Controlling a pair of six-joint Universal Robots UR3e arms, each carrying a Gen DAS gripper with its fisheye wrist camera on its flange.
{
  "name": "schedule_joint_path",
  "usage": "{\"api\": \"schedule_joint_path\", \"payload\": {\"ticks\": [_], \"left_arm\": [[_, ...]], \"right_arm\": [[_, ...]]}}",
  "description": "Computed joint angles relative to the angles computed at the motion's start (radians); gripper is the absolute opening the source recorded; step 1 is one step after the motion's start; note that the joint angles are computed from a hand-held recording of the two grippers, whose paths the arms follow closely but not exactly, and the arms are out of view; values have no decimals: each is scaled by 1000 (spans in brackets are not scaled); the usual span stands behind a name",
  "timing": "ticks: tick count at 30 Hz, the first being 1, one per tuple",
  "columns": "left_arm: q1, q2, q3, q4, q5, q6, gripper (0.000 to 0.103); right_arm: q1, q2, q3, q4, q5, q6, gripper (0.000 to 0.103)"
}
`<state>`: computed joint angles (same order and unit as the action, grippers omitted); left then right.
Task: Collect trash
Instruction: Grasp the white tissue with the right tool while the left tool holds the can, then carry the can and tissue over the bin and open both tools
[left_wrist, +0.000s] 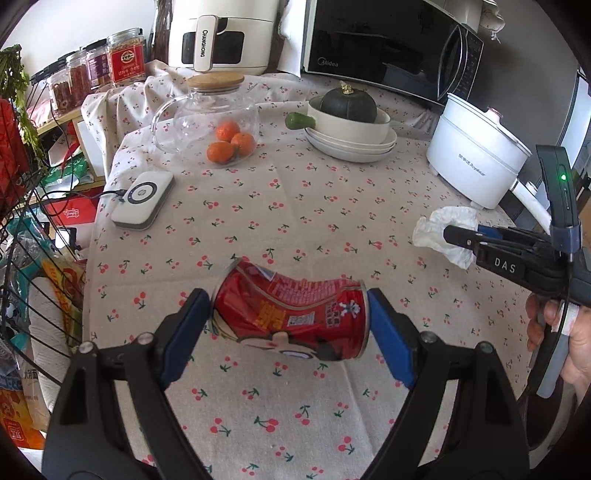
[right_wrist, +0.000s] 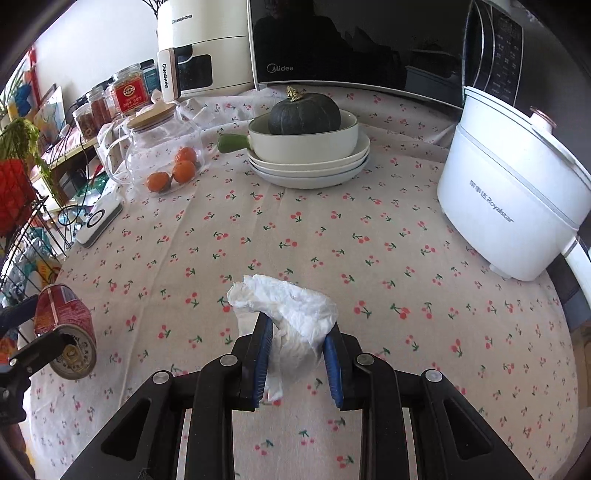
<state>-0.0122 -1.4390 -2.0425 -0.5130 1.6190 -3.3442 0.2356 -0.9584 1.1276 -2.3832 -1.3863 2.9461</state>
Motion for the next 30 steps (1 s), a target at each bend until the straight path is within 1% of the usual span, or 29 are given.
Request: {"api": "schedule_joint_path", "payload": {"ticks": [7, 11, 16, 20, 23, 26, 30], "left_arm": [[-124, 53, 7, -54, 55, -52, 86], [-189, 67, 12, -72, 82, -86, 86], [-275, 58, 24, -74, 109, -135, 86], [-349, 20, 49, -61, 122, -170, 86], [-398, -28, 84, -47, 115, -189, 86], [-452, -93, 133, -21, 97, -206, 86], [-521, -188, 213, 10, 61, -221, 86]], "right_arm": [[-95, -297, 373, -76, 50, -56, 27], [-157, -444, 537, -90, 78, -93, 27], [-257, -619, 706, -68, 123, -147, 27], [-365, -762, 814, -9, 185, -193, 27], [-464, -881, 891, 54, 235, -254, 27], [-590, -1010, 965, 149, 295, -344, 27], [-785, -1165, 1024, 333, 359, -503, 27]]}}
